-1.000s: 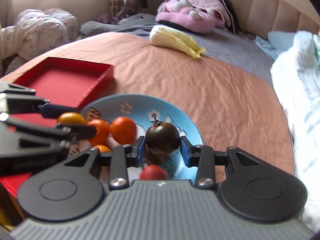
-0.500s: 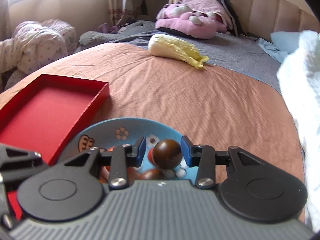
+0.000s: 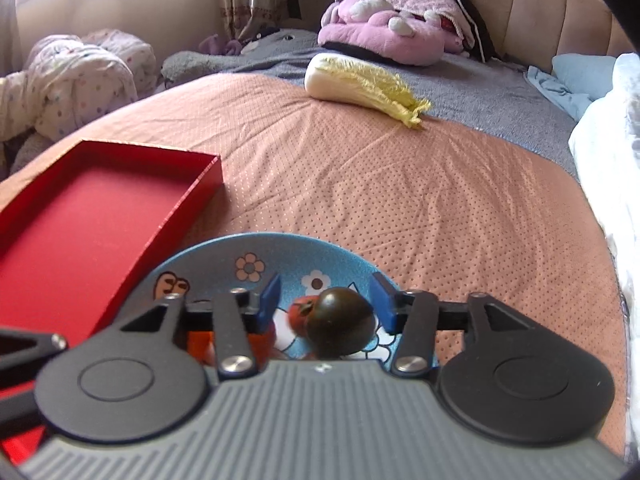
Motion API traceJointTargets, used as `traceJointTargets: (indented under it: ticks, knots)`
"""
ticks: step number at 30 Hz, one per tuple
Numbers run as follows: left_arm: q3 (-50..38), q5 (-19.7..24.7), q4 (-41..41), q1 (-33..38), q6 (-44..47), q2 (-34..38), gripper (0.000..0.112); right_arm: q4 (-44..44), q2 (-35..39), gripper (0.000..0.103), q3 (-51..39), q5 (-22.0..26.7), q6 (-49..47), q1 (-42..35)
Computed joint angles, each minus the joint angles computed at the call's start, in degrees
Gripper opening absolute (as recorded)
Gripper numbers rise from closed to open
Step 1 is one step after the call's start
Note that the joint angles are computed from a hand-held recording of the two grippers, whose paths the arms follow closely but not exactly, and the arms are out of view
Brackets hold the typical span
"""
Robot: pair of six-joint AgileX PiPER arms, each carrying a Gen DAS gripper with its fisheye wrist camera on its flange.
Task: Organize fruits
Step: 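Open left tool on the plate while right tool releases the dark tomato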
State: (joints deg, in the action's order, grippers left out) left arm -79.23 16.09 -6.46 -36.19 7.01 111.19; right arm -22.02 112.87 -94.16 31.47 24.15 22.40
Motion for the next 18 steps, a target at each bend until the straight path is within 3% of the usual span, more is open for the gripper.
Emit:
traceJointTargets:
  ticks: [8, 11, 18]
  knots:
    - [3.4, 1.7, 20.4, -1.9, -23.8, -4.4, 0.063, -9.5, -11.6, 0.057, 11.7, -2.4, 10.7, 2.0]
    - [5.6, 2.6, 26.4, -2.1, -32.5, -6.9, 0.064, -13.8, -17.0, 0.058, 17.0, -0.8, 15.9, 3.2]
    - [9.8, 5.8, 38.3, -3.3, -47.6, -11.6, 0.067, -9.7, -28.2, 0.059, 26.6, 4.0, 16.7, 6.0]
